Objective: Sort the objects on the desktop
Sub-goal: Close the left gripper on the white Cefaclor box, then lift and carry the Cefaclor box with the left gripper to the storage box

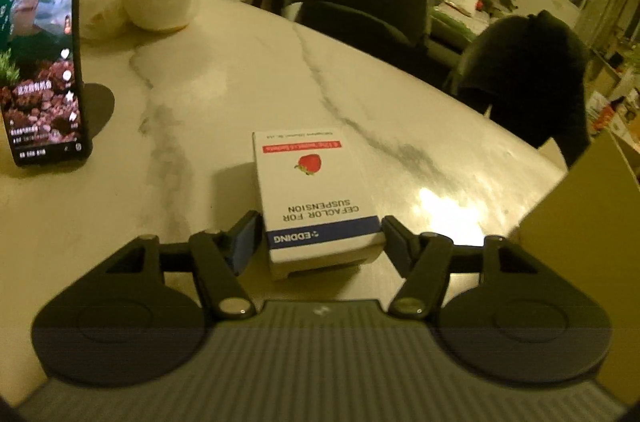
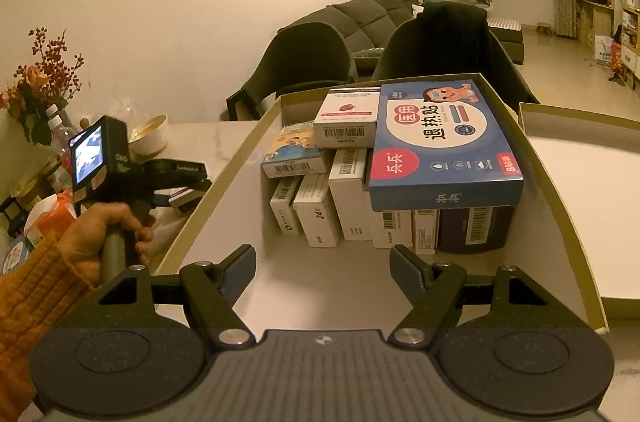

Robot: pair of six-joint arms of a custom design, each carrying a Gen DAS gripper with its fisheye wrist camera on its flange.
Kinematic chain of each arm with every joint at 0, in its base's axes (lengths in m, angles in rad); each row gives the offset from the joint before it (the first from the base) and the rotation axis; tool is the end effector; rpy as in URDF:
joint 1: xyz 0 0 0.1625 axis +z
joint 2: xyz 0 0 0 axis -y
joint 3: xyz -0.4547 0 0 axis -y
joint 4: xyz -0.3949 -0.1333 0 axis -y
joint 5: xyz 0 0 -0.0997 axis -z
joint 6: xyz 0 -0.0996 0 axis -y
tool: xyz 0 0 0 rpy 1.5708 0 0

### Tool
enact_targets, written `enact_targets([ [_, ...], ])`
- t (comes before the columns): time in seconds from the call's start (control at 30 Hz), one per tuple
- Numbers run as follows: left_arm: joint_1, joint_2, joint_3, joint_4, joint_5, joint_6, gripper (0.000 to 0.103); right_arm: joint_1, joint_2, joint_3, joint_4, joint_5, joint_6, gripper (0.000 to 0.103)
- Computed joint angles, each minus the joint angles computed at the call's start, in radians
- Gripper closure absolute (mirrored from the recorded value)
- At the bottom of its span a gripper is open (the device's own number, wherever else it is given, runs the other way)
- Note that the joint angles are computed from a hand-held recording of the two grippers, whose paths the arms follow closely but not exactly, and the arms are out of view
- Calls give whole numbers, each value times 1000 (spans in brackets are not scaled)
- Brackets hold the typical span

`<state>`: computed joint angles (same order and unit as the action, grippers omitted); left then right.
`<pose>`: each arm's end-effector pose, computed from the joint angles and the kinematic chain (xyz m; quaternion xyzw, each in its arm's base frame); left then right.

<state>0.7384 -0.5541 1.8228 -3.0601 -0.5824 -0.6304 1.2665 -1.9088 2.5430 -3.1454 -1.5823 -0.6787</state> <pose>-0.3079 -0.5730 -0.0069 0.0363 0.8758 -0.3870 0.2861 0.0342 -0.3321 0.3793 0.1634 -0.8764 0.3970 0.2183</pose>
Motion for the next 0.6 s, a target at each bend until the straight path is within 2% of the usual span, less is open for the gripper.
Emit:
enact_targets([
  [0.27,-23,-35,79,-87,-59,49,40,18,-14,18,-9,0,8,26],
  [0.6,-68,-55,142,-190,-82,106,42,15,-38,40,-9,16,20,26],
])
